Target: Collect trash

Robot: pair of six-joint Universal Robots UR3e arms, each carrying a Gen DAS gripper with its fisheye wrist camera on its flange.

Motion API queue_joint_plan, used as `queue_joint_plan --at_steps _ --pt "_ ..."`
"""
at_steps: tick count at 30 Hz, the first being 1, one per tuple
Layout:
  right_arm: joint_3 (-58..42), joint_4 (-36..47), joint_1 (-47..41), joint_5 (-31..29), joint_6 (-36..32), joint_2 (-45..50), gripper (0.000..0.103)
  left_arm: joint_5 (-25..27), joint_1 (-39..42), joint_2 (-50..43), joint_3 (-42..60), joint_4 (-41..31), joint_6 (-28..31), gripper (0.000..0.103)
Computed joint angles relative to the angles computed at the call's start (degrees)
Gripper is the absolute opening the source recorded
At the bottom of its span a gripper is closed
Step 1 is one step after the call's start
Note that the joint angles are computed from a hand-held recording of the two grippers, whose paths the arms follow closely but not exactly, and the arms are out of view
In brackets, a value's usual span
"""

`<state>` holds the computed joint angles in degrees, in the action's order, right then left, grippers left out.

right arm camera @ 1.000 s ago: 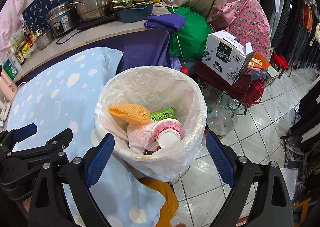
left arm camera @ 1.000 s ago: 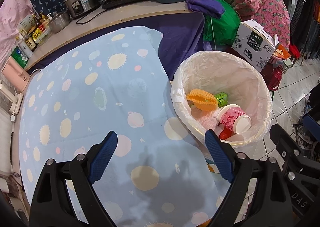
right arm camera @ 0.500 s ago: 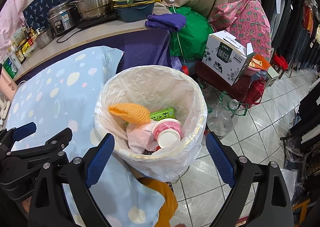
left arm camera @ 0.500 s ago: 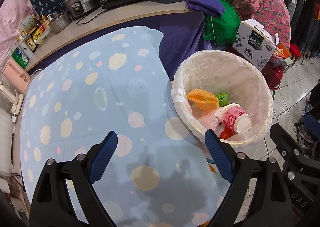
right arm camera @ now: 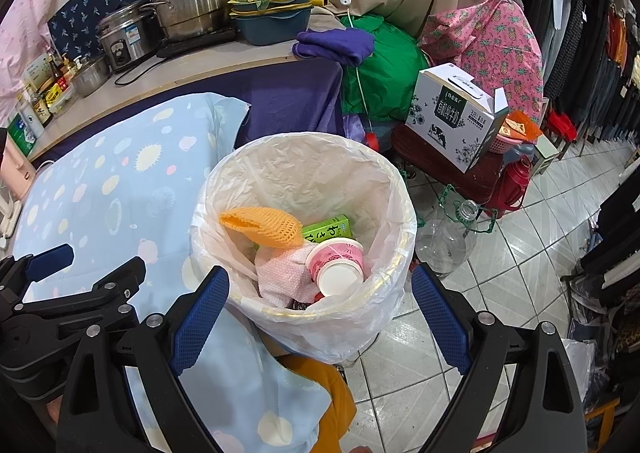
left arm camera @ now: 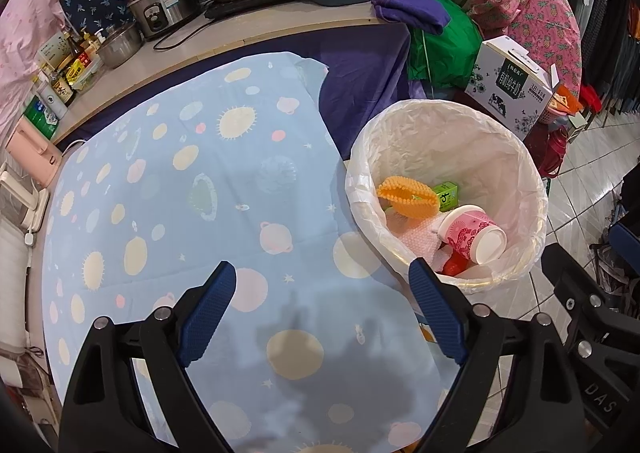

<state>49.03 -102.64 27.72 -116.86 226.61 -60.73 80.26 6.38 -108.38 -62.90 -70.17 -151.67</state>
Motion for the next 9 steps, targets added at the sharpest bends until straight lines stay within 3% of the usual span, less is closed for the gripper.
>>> queue_joint_plan --at_steps 9 --pt "-1.09 0.69 0.32 -0.2 -0.16 0.4 0.088 0.12 0.31 0.14 -0.11 -0.4 0.72 0.084"
